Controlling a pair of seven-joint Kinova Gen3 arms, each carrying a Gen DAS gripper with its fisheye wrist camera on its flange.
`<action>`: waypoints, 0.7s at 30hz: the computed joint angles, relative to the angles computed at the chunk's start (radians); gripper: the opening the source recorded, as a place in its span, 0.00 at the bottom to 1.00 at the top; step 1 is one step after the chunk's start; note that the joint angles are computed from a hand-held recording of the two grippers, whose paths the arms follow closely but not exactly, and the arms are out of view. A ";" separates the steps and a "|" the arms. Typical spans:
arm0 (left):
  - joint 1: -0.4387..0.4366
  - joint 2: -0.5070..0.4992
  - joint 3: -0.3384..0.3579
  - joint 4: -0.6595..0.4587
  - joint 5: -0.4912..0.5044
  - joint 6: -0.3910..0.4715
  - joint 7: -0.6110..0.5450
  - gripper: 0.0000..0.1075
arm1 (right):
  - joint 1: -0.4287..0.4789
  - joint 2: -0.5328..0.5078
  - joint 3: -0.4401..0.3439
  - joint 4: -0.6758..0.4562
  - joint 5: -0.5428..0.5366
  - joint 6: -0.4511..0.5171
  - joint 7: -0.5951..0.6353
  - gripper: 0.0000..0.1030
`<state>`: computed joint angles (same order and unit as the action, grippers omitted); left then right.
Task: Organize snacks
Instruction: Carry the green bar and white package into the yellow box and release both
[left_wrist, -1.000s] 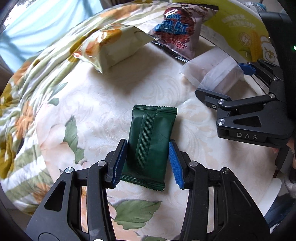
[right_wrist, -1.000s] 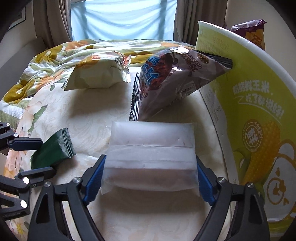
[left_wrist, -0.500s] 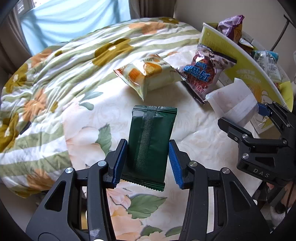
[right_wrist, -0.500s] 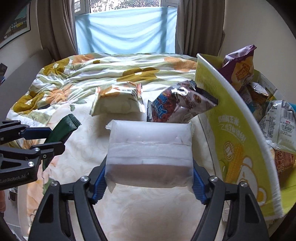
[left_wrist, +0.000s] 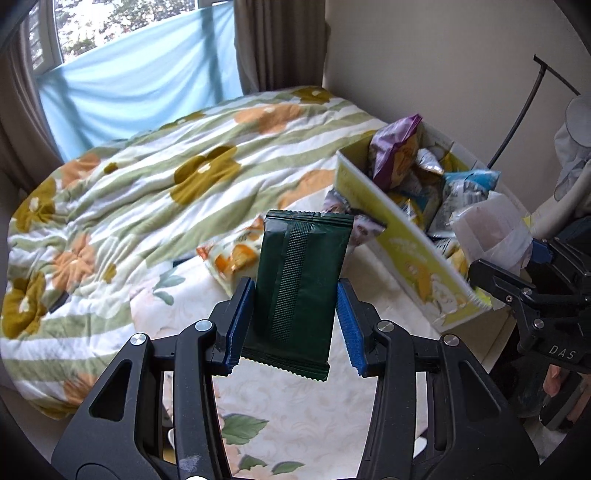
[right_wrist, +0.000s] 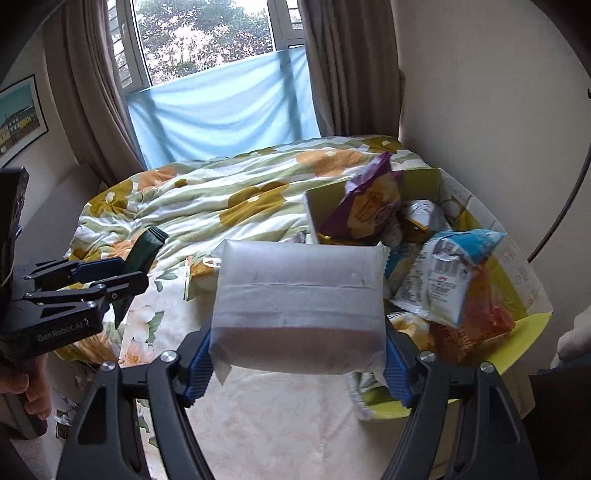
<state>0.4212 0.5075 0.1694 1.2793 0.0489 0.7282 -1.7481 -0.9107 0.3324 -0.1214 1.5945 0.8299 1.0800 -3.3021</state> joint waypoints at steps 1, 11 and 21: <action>0.026 0.001 -0.007 -0.017 -0.008 0.003 0.026 0.38 | 0.003 -0.029 0.001 0.029 0.002 0.003 0.004 0.70; 0.289 0.171 -0.051 -0.345 -0.099 0.157 0.338 0.38 | 0.185 -0.309 -0.077 0.296 -0.040 -0.073 0.137 0.70; 0.450 0.362 -0.109 -0.641 -0.164 0.363 0.544 0.68 | 0.381 -0.464 -0.075 0.454 -0.179 -0.249 0.399 0.70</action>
